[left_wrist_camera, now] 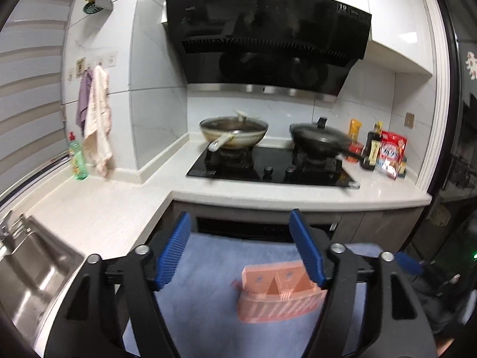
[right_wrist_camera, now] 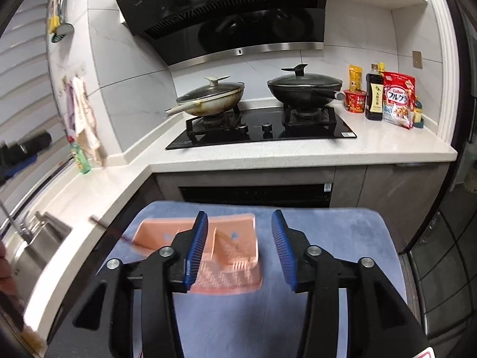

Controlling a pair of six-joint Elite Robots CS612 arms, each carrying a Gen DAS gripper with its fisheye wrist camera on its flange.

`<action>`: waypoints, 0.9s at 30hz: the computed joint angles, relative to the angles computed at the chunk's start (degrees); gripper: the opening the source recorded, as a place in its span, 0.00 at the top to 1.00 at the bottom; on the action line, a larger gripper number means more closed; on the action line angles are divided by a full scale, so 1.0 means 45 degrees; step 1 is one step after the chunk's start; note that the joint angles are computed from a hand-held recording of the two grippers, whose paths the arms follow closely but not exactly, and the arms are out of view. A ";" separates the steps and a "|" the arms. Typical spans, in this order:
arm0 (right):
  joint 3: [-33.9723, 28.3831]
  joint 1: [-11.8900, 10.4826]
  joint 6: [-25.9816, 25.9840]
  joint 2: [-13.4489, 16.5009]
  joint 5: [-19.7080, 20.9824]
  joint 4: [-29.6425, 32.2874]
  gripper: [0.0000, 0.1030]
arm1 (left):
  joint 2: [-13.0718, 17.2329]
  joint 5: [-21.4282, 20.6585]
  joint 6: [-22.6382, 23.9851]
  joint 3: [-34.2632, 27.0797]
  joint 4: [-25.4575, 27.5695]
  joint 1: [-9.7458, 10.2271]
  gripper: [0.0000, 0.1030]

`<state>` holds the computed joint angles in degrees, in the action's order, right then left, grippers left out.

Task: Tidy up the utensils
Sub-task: 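Lower spoon and chopstick into the pink basket and open both tools, then move both open tools back over the remaining chopsticks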

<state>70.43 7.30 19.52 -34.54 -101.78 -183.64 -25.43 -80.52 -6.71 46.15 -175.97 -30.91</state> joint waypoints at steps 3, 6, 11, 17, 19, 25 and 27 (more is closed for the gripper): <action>0.1345 0.0145 0.0121 -0.0582 0.0178 -0.0666 0.55 | -0.0757 -0.0106 0.0018 0.1847 -0.0683 0.0037 0.36; 0.2684 0.0392 0.0199 -0.1072 -0.0016 -0.1260 0.54 | -0.1385 -0.0199 -0.0009 0.3636 -0.1287 0.0092 0.36; 0.4306 0.0877 0.0488 -0.1493 -0.0716 -0.1723 0.54 | -0.2013 -0.0214 -0.0243 0.5763 -0.1760 0.0157 0.36; 0.5872 0.1356 0.1839 -0.1584 -0.0905 -0.1962 0.54 | -0.2431 -0.0725 -0.0680 0.7743 -0.2128 0.0244 0.36; 0.6187 0.1546 0.2127 -0.1492 -0.1007 -0.1828 0.54 | -0.2469 -0.0734 -0.0868 0.8226 -0.2216 0.0227 0.36; 0.6588 0.1867 0.2645 -0.1246 -0.0644 -0.1564 0.54 | -0.2464 -0.0854 -0.1128 0.9190 -0.2272 0.0124 0.36; 0.6632 0.1962 0.2718 -0.1178 -0.0548 -0.1654 0.54 | -0.2470 -0.0889 -0.1145 0.9439 -0.2476 0.0093 0.36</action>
<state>100.28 16.13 31.75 -39.84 -104.24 -191.08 -36.55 -84.53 -11.87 88.63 -187.11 -30.49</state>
